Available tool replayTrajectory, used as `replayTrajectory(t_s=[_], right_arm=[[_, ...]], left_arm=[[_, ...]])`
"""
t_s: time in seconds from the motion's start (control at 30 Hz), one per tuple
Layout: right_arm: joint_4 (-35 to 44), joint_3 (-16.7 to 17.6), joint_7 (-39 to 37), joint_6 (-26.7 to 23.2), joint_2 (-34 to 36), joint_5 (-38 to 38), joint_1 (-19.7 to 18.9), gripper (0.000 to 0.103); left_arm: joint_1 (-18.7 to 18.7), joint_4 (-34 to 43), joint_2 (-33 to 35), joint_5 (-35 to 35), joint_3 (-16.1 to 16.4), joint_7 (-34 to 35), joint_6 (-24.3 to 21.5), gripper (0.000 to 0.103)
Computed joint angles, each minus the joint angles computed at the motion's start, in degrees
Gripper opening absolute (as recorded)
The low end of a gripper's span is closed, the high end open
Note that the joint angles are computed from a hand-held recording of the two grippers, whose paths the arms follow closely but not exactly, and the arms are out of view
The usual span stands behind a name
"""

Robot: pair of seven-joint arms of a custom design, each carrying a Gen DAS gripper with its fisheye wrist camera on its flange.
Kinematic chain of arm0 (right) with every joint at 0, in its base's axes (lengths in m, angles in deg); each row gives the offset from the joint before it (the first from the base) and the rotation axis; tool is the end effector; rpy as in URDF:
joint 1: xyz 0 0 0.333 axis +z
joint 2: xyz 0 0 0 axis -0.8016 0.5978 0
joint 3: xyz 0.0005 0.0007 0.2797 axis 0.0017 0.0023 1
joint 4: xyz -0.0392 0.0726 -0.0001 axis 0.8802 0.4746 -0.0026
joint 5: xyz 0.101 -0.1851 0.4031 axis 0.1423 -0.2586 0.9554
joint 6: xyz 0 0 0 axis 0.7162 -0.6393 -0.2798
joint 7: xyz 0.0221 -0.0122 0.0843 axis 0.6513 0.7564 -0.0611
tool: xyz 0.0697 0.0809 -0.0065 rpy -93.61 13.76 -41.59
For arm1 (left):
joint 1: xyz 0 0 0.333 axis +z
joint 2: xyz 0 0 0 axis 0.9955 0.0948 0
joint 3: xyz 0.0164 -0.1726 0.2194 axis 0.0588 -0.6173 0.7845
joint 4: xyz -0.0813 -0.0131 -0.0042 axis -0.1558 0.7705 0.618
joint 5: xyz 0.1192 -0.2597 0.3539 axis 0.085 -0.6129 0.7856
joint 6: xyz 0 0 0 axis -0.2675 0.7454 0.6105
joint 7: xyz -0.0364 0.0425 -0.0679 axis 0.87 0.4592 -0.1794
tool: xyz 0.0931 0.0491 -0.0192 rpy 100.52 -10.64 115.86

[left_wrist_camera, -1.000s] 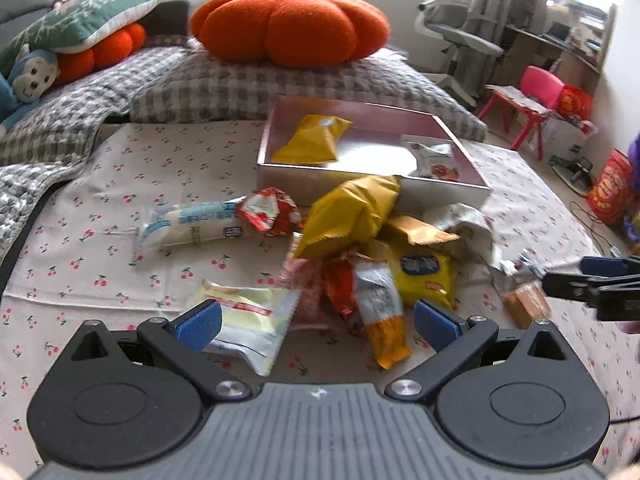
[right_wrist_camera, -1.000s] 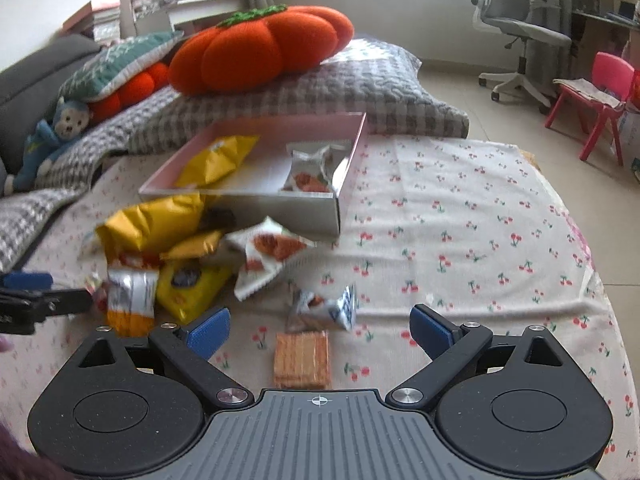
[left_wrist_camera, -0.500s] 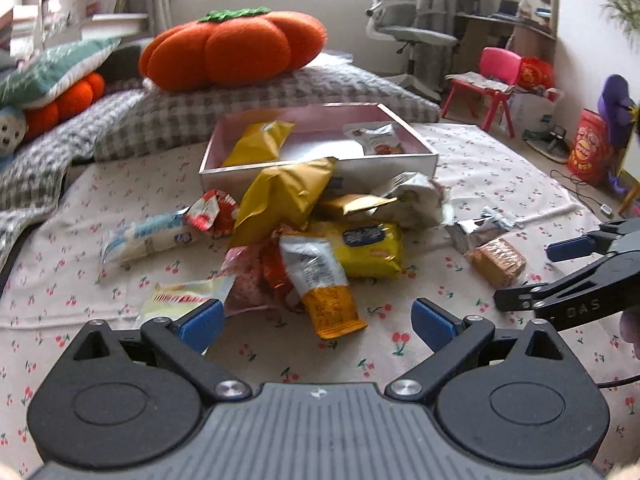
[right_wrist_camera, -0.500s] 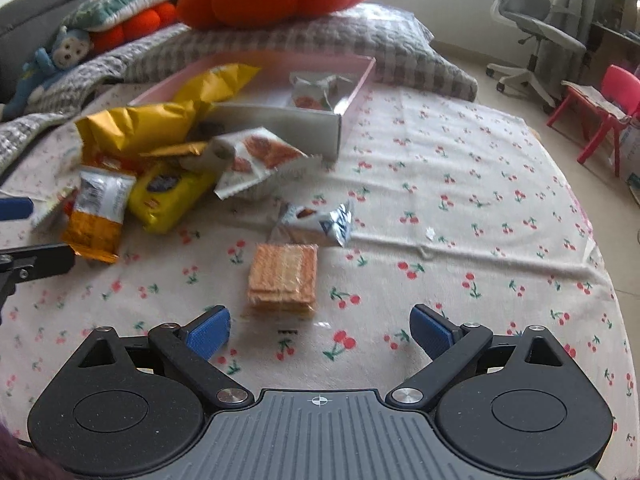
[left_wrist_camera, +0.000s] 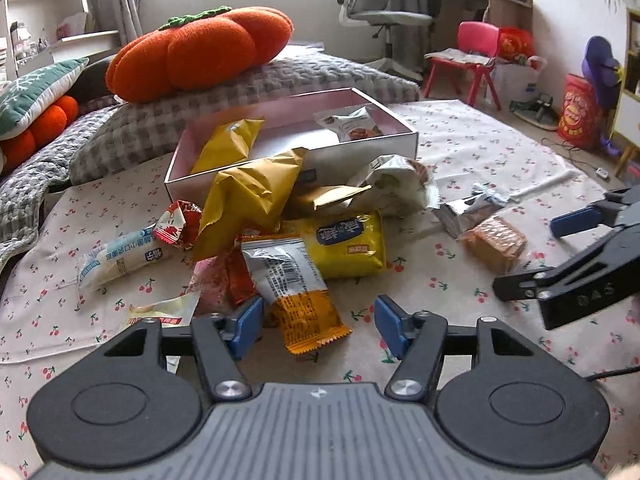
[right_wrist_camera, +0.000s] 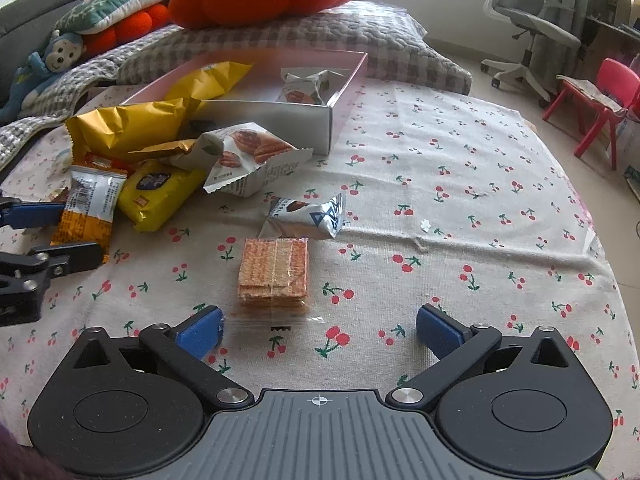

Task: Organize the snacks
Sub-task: 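Grasp the orange-striped candy bar with the left gripper while the right grasps the wafer biscuit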

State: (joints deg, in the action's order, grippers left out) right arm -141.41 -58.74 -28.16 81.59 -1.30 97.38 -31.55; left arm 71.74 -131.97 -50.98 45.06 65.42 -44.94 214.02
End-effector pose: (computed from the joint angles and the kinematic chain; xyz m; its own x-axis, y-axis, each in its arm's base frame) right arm 0.5667 0.2761 0.4079 0.6028 -0.7969 -0.0398 -0.6128 -0.4305 -0.6627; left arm 0.4827 -0.3209 0.4208 0.0905 -0.9900 -0.1085 -0.6782 0.0185 -0.7346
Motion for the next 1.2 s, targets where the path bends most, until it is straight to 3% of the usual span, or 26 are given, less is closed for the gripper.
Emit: replayTrajectory(t_s=[0.2,0.53,0.67,0.73,0.93,1.0,1.1,1.2], right_arm=[[-0.3,0.1,0.1,0.7,-0.1,-0.6,0.1,0.103],[-0.2,0.1,-0.7,1.4,0.2,0.3,0.2,0.103],[0.0,0.2,-1.2,1.2,0.3,0.5,0.2,0.103],[0.4,0.1,-2.5,0.3,0.2,1.9,0.2,0.103],[0.4,0.1,-9.2,0.4,-0.4,9.7,0.7,0.101],[0.4,0.1,-10.2,0.2,-0.6,11.1,0.9,0.096],[0.8,-0.1,-11.0,-1.0,-0.6,12.0,1.0,0.086],[1.1,-0.1,-10.1,-1.9,-0.4,11.1,0.8,0.07]], left_arm=[[-0.3,1.3,2.0,-2.1,0.7,1.6,-0.8,0.048],[-0.3,3.0,4.2,-1.2,1.8,-1.8,0.5,0.049],[-0.2,2.0,3.7,-4.4,2.9,-3.1,3.9,0.049],[0.0,1.0,2.9,-6.9,3.2,-3.1,5.5,0.049],[0.3,0.7,2.3,-8.3,2.0,-1.8,4.8,0.047],[0.3,0.7,2.2,-9.3,2.1,-1.1,5.0,0.04],[0.5,0.5,2.0,-10.5,2.2,-0.4,5.5,0.039],[0.8,0.5,2.0,-10.9,2.1,-0.1,5.7,0.038]])
